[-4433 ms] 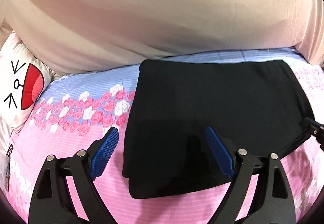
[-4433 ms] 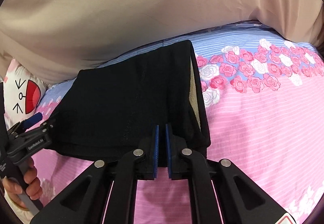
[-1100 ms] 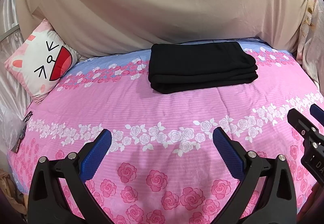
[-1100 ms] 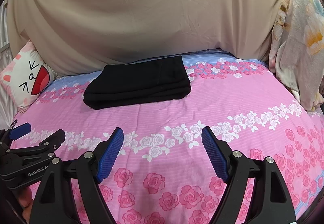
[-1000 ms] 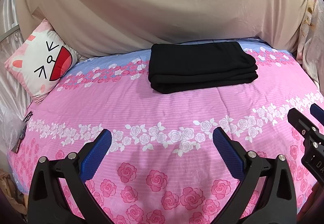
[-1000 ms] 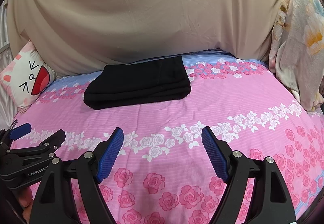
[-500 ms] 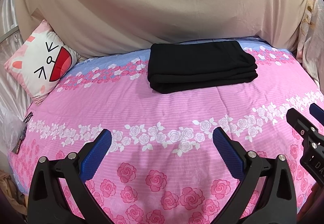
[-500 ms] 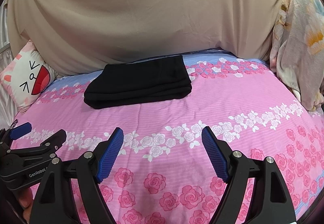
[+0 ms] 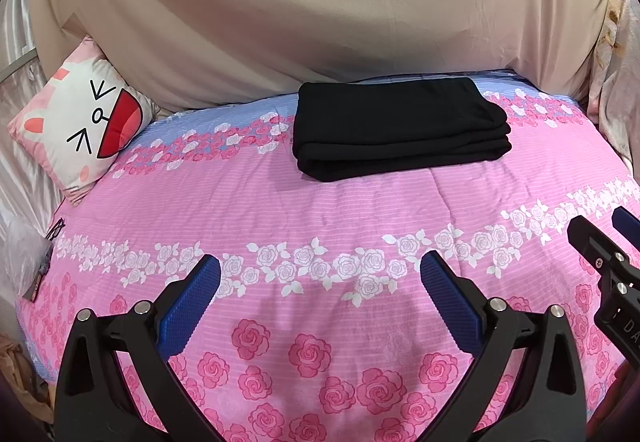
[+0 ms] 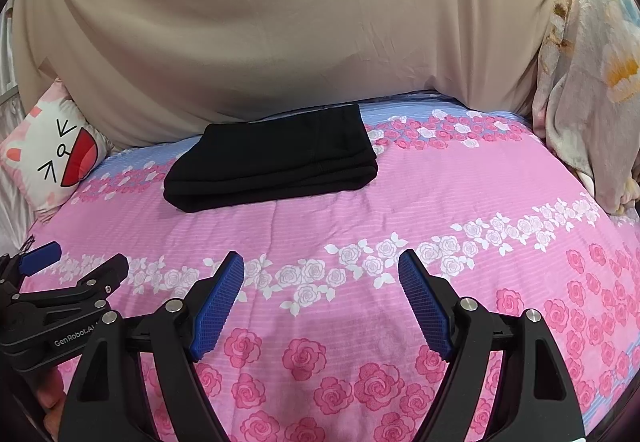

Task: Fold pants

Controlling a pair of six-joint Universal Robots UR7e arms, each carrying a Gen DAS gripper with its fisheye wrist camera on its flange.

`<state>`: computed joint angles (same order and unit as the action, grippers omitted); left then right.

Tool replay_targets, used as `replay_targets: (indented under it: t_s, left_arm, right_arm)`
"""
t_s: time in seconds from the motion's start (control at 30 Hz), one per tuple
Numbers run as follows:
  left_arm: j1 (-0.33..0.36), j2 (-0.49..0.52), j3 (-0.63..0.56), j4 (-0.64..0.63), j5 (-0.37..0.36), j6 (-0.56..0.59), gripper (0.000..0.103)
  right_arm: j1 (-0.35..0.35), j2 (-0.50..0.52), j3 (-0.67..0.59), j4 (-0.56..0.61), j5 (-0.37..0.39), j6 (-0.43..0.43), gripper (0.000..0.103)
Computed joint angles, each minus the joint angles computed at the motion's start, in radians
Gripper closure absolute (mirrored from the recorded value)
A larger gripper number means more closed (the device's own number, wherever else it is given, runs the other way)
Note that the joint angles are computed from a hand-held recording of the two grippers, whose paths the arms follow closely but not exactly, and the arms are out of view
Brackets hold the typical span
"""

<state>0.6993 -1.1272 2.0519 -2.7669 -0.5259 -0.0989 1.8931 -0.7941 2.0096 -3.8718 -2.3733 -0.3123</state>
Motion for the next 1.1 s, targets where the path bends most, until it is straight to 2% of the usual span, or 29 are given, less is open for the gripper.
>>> replay_targets:
  t_s: [1.1]
  left_arm:
    - [0.009,-0.013,-0.002,0.020,-0.005,0.013,0.005]
  right_arm:
    - [0.002,0.008,-0.002,-0.004,-0.008,0.008,0.025]
